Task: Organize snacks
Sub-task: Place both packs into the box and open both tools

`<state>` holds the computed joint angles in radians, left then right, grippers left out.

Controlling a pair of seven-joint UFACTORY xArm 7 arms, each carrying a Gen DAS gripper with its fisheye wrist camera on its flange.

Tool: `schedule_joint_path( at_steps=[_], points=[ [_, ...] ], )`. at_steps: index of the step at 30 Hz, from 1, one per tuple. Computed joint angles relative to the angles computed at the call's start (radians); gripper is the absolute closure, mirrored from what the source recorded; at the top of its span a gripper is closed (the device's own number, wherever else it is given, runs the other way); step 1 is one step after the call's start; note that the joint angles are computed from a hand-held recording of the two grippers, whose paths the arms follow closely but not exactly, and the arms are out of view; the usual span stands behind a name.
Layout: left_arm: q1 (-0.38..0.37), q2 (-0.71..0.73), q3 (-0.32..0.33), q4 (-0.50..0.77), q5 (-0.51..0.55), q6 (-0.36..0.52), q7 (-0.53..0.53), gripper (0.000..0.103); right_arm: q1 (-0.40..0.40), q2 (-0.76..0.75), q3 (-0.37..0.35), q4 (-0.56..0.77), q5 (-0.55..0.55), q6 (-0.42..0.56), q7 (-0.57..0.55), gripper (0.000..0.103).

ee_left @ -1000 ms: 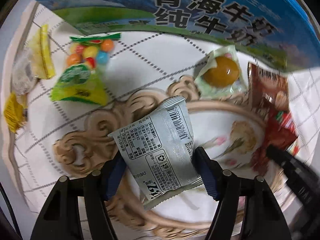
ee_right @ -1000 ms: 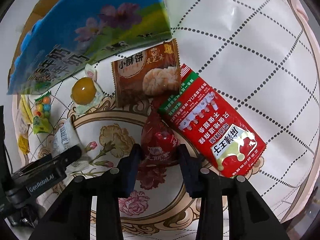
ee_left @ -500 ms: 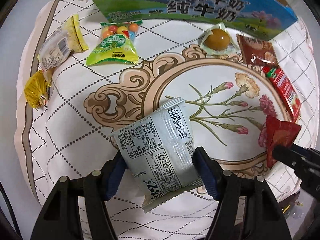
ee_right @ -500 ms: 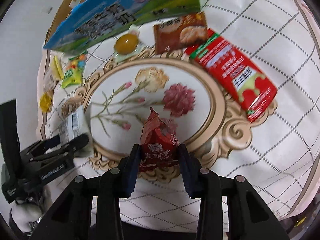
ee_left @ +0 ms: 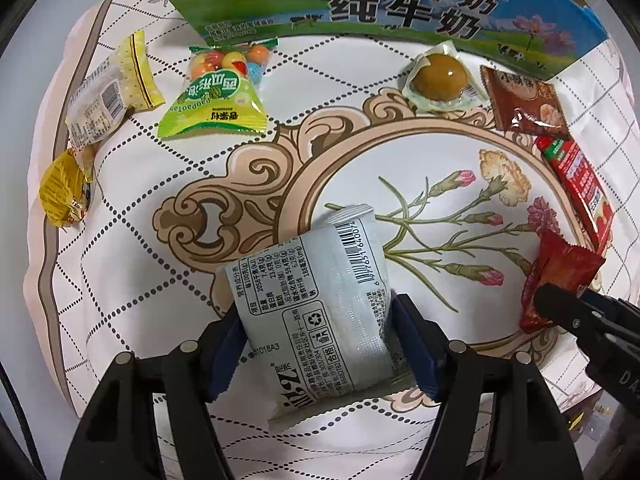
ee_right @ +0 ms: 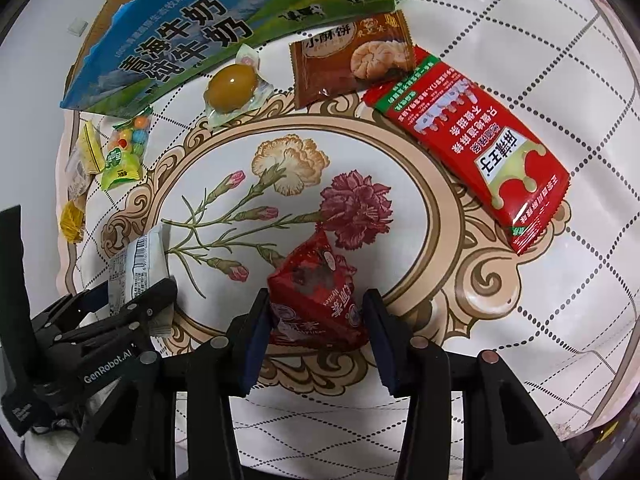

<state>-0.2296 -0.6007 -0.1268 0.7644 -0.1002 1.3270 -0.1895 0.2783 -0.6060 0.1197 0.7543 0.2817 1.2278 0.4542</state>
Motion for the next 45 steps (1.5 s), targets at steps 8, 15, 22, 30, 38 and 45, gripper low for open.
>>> schedule_joint_path(
  at_steps=[8,15,22,30,38,45],
  points=[
    [0.001,-0.043,0.035,0.101,-0.047,0.057,0.047,0.035,0.008,-0.018,-0.013,0.035,0.032,-0.025,-0.001,0.062],
    [0.038,0.127,0.062,0.397,-0.042,0.006,0.102,0.035,0.000,0.068,-0.046,0.223,0.072,-0.087,-0.048,0.062],
    [0.095,0.432,0.062,0.729,0.058,-0.014,0.155,0.035,-0.034,0.359,-0.047,0.567,0.035,-0.125,-0.119,0.062],
    [0.126,0.734,0.084,0.993,0.116,0.109,0.158,0.035,-0.051,0.754,-0.013,0.990,-0.069,-0.032,-0.126,0.062],
    [0.127,0.806,0.089,1.016,0.135,0.115,0.154,0.035,-0.035,1.014,-0.013,1.256,-0.138,0.072,-0.107,0.060],
    [0.146,0.847,0.092,1.059,0.075,0.133,0.143,0.028,-0.013,1.057,-0.031,1.297,-0.207,0.118,-0.096,0.008]
  ],
)
